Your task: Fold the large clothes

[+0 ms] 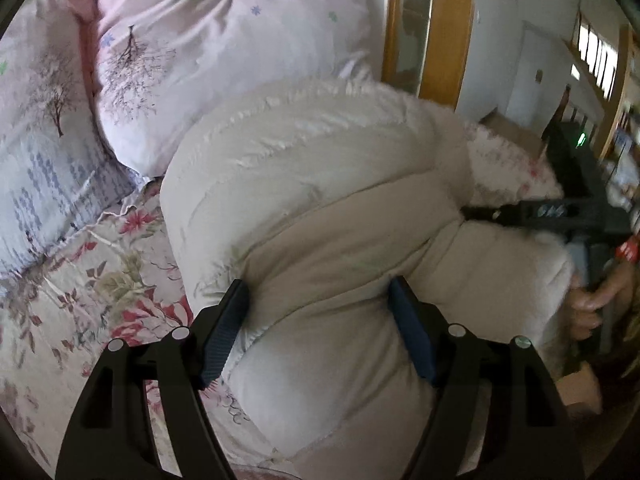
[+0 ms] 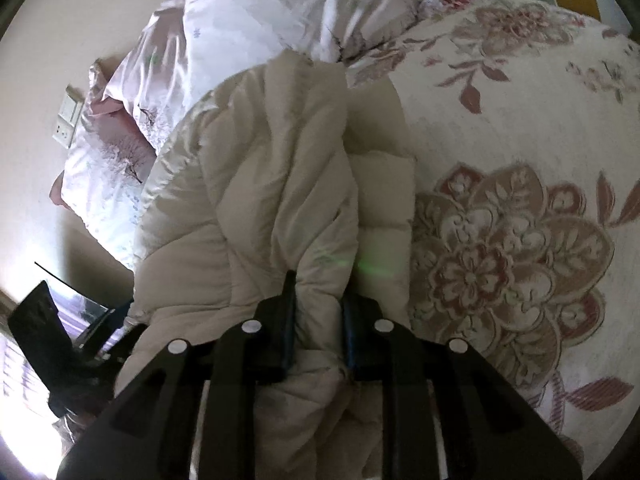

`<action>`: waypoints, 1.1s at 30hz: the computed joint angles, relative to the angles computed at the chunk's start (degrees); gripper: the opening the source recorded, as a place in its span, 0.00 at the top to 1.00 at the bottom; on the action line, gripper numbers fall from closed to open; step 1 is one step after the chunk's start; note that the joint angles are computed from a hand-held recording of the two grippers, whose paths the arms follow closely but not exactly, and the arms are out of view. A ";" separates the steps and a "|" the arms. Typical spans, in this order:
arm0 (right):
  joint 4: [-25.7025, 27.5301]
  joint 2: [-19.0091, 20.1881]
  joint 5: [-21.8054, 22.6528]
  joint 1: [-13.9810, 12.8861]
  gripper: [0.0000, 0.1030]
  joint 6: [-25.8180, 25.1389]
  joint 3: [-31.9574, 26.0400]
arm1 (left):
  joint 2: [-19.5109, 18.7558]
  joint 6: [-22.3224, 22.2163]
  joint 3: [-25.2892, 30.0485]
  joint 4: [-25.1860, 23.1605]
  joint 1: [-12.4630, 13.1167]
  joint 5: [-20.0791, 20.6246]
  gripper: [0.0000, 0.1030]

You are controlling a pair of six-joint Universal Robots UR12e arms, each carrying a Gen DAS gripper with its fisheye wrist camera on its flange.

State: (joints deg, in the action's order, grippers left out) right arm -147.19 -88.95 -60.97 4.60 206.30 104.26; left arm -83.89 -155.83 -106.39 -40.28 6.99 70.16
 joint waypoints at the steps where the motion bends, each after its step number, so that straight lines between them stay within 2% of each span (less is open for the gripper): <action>1: 0.14 -0.03 0.00 0.04 0.80 -0.28 0.01 | -0.14 0.09 -0.14 0.20 -0.28 0.65 0.28; 3: 0.86 -0.66 0.42 -0.20 0.73 -1.13 0.02 | -0.37 -0.28 -0.11 0.06 -0.43 1.08 0.28; 5: 0.65 -1.81 1.65 -0.83 0.63 -1.65 0.62 | -0.36 -0.36 -0.10 -0.05 -0.18 0.68 0.28; 7: -0.66 -3.38 3.65 -1.71 0.46 -2.25 1.89 | -0.30 -0.27 -0.15 -0.15 0.16 0.09 0.28; 8: -0.83 -4.05 4.32 -1.98 0.44 -2.81 2.34 | -0.26 -0.29 -0.16 -0.25 0.28 -0.13 0.28; 10: 0.38 -5.21 5.25 -2.14 0.43 -5.10 2.80 | -0.12 -0.54 -0.24 -0.29 0.23 -0.17 0.28; 12: 3.97 -5.83 4.21 -1.35 0.44 -8.77 2.38 | -0.12 -0.66 -0.25 -0.22 0.17 -0.08 0.27; 13: 5.13 -5.95 2.78 -0.77 0.57 -9.95 2.21 | -0.08 -0.75 -0.27 -0.22 0.14 -0.09 0.27; 15: 7.44 -5.89 -2.79 0.92 0.70 -11.75 1.73 | 0.00 -1.08 -0.35 -0.34 0.28 -0.75 0.26; 20: 8.18 -5.39 -4.73 0.86 0.72 -10.36 2.49 | 0.04 -0.57 -0.76 0.33 -0.15 -1.38 0.24; 23: 10.82 -5.34 -4.59 0.52 0.64 -12.56 0.88 | -0.11 -0.72 -0.61 0.45 -0.44 -0.64 0.24; 24: 10.55 -5.30 -5.09 0.42 0.57 -12.74 0.15 | -0.13 -0.84 -0.52 0.23 -0.34 -0.87 0.24; 25: 9.21 -5.14 -5.51 0.33 0.42 -12.23 -0.38 | -0.15 -0.92 -0.45 0.02 -0.24 -1.15 0.24; 27: 5.06 -4.47 -6.16 0.03 0.31 -10.23 -1.41 | -0.17 -0.96 -0.38 -0.05 -0.26 -1.25 0.24; 29: 1.70 -2.59 -6.09 -0.17 0.31 -8.24 -3.55 | -0.15 -1.06 -0.41 0.04 -0.35 -1.09 0.23; 33: 1.66 2.69 -7.73 0.58 0.31 -3.94 -9.42 | -0.11 -1.36 -0.44 0.10 -0.33 -1.22 0.23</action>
State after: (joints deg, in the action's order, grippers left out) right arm -145.53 -86.26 -68.70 5.18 202.35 94.84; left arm -84.00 -157.19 -106.83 -40.19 6.66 68.93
